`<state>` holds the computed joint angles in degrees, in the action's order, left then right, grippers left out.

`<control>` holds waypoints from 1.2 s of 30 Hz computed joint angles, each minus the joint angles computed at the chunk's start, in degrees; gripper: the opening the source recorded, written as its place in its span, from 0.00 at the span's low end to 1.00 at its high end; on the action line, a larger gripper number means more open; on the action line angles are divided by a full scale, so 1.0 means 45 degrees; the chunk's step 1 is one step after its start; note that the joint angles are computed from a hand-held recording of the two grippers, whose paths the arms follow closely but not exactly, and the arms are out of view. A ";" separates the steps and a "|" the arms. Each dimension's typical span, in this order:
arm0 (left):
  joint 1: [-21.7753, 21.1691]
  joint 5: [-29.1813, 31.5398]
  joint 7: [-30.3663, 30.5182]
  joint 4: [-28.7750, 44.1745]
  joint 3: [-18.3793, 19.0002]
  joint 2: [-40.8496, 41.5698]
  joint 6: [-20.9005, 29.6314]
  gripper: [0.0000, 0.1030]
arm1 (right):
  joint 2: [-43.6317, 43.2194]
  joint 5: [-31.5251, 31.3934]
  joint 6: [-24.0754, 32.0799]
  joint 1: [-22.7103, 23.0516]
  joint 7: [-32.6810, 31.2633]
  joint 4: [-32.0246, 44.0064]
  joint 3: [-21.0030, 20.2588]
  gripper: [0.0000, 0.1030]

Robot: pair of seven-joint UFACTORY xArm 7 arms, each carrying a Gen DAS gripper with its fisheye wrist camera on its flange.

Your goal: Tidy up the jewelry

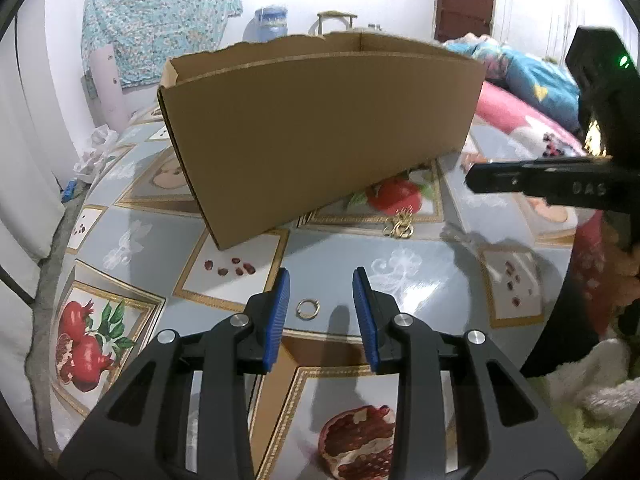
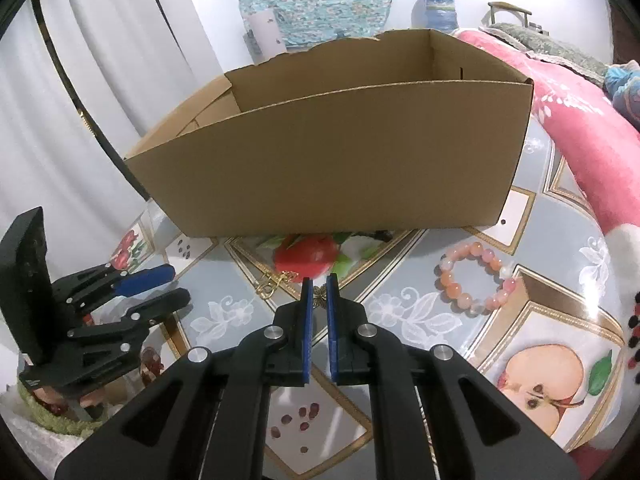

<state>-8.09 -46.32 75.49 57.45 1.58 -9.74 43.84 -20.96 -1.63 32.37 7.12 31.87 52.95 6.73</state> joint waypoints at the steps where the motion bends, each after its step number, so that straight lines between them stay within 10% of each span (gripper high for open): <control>1: 0.0032 0.0179 -0.0113 -0.0072 -0.0046 -0.0013 -0.0177 0.30 | -0.0015 0.0021 -0.0033 0.0019 0.0005 -0.0025 0.0000 0.07; 23: -0.0173 0.1346 -0.1223 -0.0535 -0.0026 -0.0225 -0.0851 0.00 | -0.0051 0.0390 -0.0507 0.0067 0.0002 -0.0322 -0.0126 0.07; 36: -0.0128 0.0775 -0.0775 -0.0504 0.0101 -0.0176 -0.0691 0.00 | -0.0178 0.0409 -0.0585 0.0038 -0.0040 -0.0391 -0.0138 0.07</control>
